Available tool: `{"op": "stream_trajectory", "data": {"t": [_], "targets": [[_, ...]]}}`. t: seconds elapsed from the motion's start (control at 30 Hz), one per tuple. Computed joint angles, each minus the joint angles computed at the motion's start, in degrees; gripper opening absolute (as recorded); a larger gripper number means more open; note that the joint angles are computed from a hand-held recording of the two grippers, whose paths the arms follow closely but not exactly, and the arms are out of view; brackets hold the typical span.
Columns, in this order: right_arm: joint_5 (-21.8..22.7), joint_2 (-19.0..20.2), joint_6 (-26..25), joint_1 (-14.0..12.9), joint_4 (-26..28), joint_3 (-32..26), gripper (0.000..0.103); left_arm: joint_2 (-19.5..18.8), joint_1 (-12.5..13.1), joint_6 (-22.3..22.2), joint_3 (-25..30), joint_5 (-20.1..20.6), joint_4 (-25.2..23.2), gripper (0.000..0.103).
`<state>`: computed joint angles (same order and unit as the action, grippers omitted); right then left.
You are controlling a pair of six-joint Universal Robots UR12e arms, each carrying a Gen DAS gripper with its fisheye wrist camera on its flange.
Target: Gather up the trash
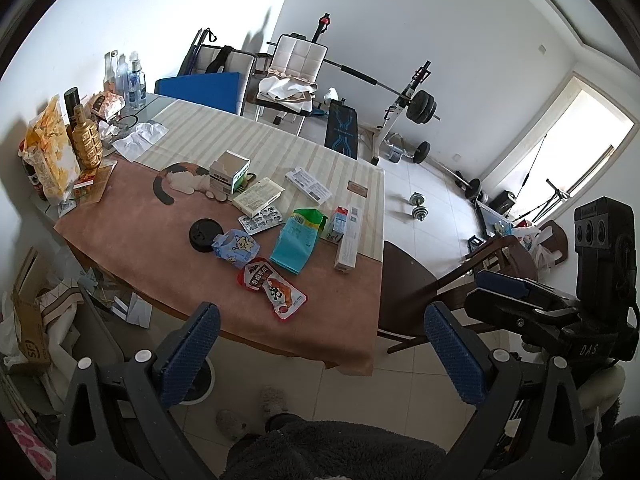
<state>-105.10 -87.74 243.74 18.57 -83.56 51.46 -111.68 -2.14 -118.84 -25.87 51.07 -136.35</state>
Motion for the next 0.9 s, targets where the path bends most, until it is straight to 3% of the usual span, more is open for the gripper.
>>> {"op": "stream_trajectory", "data": {"t": [0.27,0.47,0.6,0.7,0.8,0.9], "targets": [[0.12,-0.25,-0.01,-0.08,-0.27,0.36,0.103,0.03,-0.01,0.07,0.01,0.05,-0.13,0.103],[-0.18,2.06,0.54,0.36,0.77,-2.67,0.103,0.53,-0.17,-0.12,-1.43,0.17,1.22,0.103],[-1.58,2.71,4.91,0.16,3.28,-3.53,0.103,5.89,-1.87,-7.93,-14.07,4.94,21.25,0.103],[-2.62,2.26,9.06,-0.69,6.04,-2.24,0.103,7.90,-4.29,-13.69,-21.76,11.77,35.65,0.103],[-2.17,0.52,13.09,-2.98,8.52,2.29,0.103,6.49,-6.55,-18.34,-24.13,17.21,39.09,0.103],[0.70,-2.37,14.62,-6.66,8.96,8.73,0.103,4.29,-8.71,-23.53,-24.55,22.89,39.64,0.103]]}}
